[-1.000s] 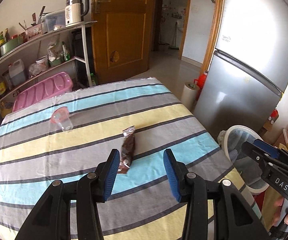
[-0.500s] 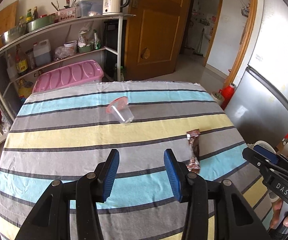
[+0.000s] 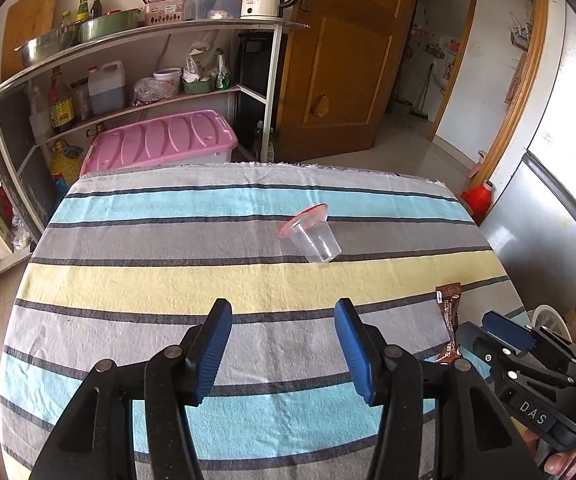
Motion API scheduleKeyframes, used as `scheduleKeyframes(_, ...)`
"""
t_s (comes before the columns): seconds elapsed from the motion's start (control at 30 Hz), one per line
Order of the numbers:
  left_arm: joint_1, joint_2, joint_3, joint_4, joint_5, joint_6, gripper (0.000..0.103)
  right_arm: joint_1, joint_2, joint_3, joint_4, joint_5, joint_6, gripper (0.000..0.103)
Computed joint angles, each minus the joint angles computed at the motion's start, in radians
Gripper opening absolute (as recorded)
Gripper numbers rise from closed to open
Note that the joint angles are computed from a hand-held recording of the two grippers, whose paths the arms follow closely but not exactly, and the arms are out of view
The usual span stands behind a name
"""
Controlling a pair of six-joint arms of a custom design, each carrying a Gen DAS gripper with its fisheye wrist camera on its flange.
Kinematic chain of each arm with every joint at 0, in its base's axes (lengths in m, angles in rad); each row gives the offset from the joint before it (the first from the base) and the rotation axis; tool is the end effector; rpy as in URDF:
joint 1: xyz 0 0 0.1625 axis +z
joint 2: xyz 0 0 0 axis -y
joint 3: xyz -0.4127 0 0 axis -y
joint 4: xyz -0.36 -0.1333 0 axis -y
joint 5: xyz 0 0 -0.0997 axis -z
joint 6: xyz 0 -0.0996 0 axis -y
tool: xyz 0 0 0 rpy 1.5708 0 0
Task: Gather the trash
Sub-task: 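Grasp the clear plastic cup with the left tool while the right grasps a chocolate wrapper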
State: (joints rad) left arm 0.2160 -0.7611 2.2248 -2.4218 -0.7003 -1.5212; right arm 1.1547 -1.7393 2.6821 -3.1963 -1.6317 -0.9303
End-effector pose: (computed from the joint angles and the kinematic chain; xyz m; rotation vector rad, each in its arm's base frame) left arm -0.3282 -0.2865 -0.0206 0.1439 2.2874 -0.9501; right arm 0.0022 -0.3097 0.2638 0.6314 -2.5118 0.6701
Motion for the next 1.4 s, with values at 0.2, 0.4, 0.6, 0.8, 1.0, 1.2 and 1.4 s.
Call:
scheduleKeyframes(0.2, 0.052, 0.023, -0.011, -0.100, 0.010, 0.100, 0.058, 0.051, 0.119, -0.001, -0.092, -0.071, 0.000, 0.048)
scheduleKeyframes(0.4, 0.101, 0.059, -0.051, -0.137, 0.017, 0.157, 0.058, 0.080, 0.213, 0.000, -0.231, -0.127, -0.027, 0.047)
scheduleKeyframes(0.6, 0.148, 0.093, -0.087, -0.196, 0.037, 0.212, 0.058, 0.073, 0.233, 0.001, -0.279, -0.126, -0.030, 0.034)
scheduleKeyframes(0.8, 0.189, 0.122, -0.144, -0.164, 0.041, 0.233, 0.058, 0.044, 0.192, -0.008, -0.224, -0.091, -0.024, 0.023)
scheduleKeyframes(1.0, 0.218, 0.143, -0.203, -0.063, 0.070, 0.212, 0.058, 0.035, 0.190, -0.010, -0.220, -0.076, -0.028, 0.023)
scheduleKeyframes(1.2, 0.230, 0.157, -0.209, -0.065, 0.081, 0.220, 0.055, 0.021, 0.176, -0.012, -0.200, -0.057, -0.030, 0.022)
scheduleKeyframes(1.4, 0.242, 0.164, -0.211, -0.075, 0.068, 0.241, 0.031, 0.017, 0.172, -0.015, -0.193, -0.052, -0.031, 0.021)
